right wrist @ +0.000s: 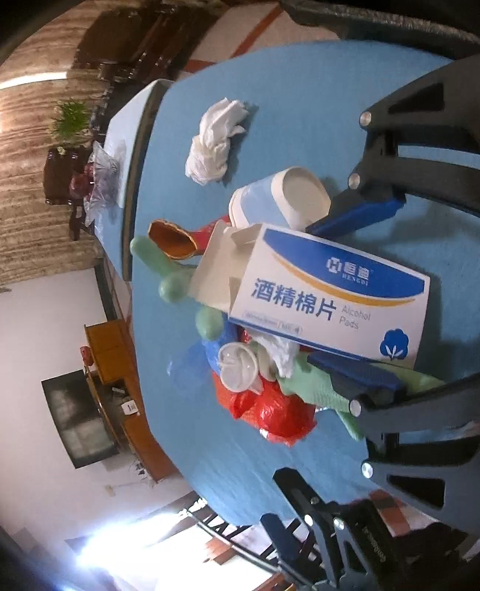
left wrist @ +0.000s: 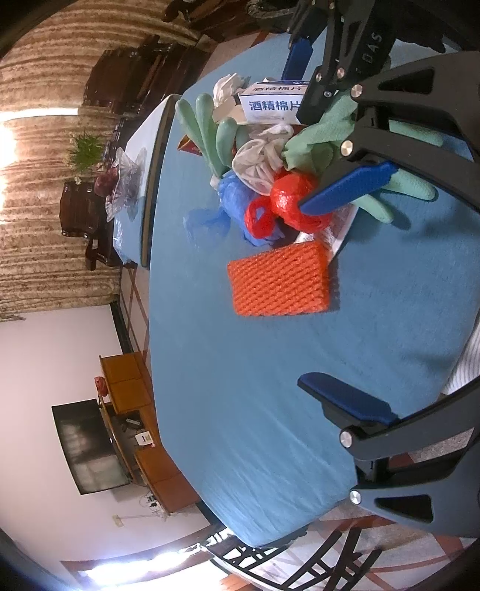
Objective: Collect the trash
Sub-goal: 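Grasp the white Alcohol Pads box with the right gripper while the left grasps the green glove, then carry the box and glove over the bin and open both grippers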
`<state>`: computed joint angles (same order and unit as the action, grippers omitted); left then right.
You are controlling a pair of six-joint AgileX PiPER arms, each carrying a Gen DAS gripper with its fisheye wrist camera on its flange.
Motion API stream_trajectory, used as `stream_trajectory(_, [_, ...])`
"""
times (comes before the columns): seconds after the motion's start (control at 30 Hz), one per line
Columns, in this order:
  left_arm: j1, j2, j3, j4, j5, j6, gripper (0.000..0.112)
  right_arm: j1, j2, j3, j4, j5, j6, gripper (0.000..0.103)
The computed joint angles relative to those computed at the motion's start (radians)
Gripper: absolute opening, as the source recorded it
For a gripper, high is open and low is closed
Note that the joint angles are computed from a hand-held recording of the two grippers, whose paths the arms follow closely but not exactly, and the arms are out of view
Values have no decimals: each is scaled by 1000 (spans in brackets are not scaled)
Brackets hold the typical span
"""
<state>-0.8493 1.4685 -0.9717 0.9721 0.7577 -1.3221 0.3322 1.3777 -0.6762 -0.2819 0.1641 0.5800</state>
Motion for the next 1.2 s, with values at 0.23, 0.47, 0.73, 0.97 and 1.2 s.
stream_trajectory(0.23, [-13, 9, -25, -37, -15, 31, 85, -26, -119, 34, 11, 60, -36, 57])
stream_trajectory(0.47, [-64, 67, -87, -118, -73, 90, 78, -68, -269, 87, -36, 164, -17, 57])
stream_trajectory(0.73, [-87, 187, -190, -238, -150, 193, 56, -198, -404, 141, 96, 220, -197, 57])
stream_trajectory(0.97, [-94, 294, -266, -306, -139, 279, 11, -290, -453, 155, 229, 233, -352, 57])
stream_trajectory(1.2, [-108, 204, -212, -226, -122, 168, 5, -300, -500, 137, 258, 256, -391, 57])
